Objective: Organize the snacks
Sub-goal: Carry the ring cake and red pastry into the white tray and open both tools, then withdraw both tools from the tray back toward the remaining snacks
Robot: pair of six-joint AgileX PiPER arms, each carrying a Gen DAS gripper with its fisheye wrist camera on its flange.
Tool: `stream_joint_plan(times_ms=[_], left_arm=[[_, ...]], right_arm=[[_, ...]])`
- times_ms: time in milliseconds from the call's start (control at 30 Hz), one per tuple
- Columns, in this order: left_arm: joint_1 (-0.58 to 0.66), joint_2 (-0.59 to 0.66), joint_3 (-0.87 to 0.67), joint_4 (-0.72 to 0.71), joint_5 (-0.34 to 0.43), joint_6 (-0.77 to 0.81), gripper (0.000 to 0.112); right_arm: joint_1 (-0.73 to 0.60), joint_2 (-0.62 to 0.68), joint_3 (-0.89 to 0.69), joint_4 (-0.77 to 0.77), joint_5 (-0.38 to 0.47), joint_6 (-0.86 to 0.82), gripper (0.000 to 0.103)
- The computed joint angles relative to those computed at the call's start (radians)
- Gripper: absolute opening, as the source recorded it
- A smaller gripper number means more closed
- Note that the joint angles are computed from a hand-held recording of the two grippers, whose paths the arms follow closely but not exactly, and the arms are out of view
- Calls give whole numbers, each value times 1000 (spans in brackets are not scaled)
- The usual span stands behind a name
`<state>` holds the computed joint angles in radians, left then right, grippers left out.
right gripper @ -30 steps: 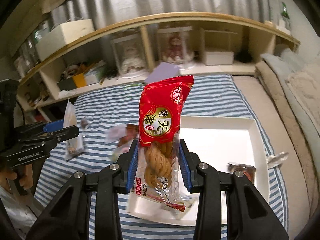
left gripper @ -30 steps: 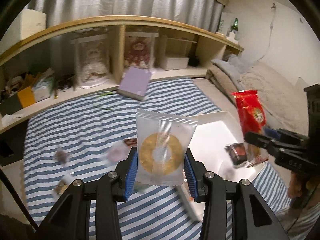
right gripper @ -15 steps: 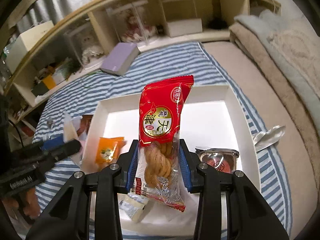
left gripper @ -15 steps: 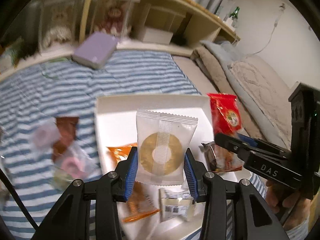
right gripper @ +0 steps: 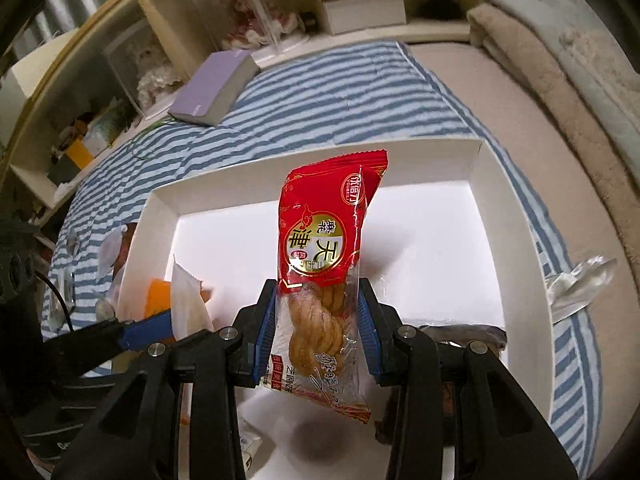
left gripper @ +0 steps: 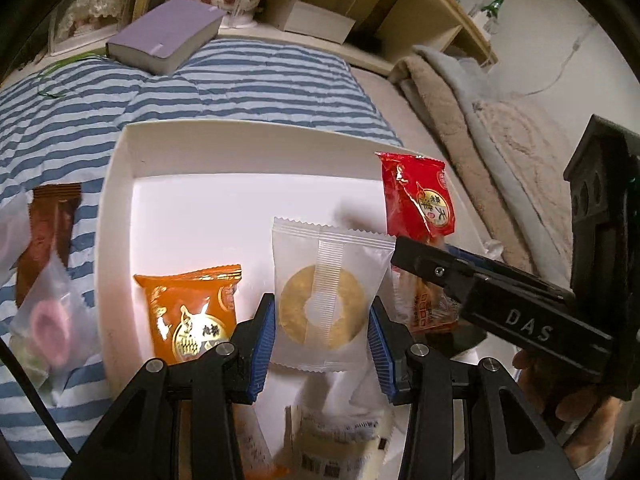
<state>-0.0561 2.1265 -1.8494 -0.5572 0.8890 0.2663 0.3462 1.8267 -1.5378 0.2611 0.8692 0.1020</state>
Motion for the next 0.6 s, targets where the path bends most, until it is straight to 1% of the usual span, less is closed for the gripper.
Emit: stream_joint_plan(times_ms=[33, 67, 100, 133, 167, 267, 333, 400, 600], left_arm=[[-6, 4, -11, 22, 14, -21, 43], [-9, 5, 3, 3, -12, -2, 43], [-13, 23, -17, 8, -14, -7, 43], [-18, 31, -27, 12, -13, -12, 43], [-22, 45, -45, 15, -11, -16, 44], [-32, 78, -100, 30, 15, -33, 45], [-38, 65, -71, 31, 4, -19, 48], [-46, 72, -86, 43, 11, -21, 51], [-49, -22, 56, 23, -47, 55, 63]], right_arm=[[-11, 7, 2, 26, -2, -14, 38], [-19, 13, 2, 49, -4, -29, 39], [-21, 16, 0, 58, -6, -35, 39], [-22, 21, -2, 67, -9, -45, 40], [-23, 27, -6, 72, -10, -52, 47], [-29, 25, 3, 78, -28, -38, 48], [-46, 23, 3, 108, -15, -55, 49], [-58, 17, 5, 111, -8, -51, 49], [-83, -20, 24, 105, 25, -53, 49]])
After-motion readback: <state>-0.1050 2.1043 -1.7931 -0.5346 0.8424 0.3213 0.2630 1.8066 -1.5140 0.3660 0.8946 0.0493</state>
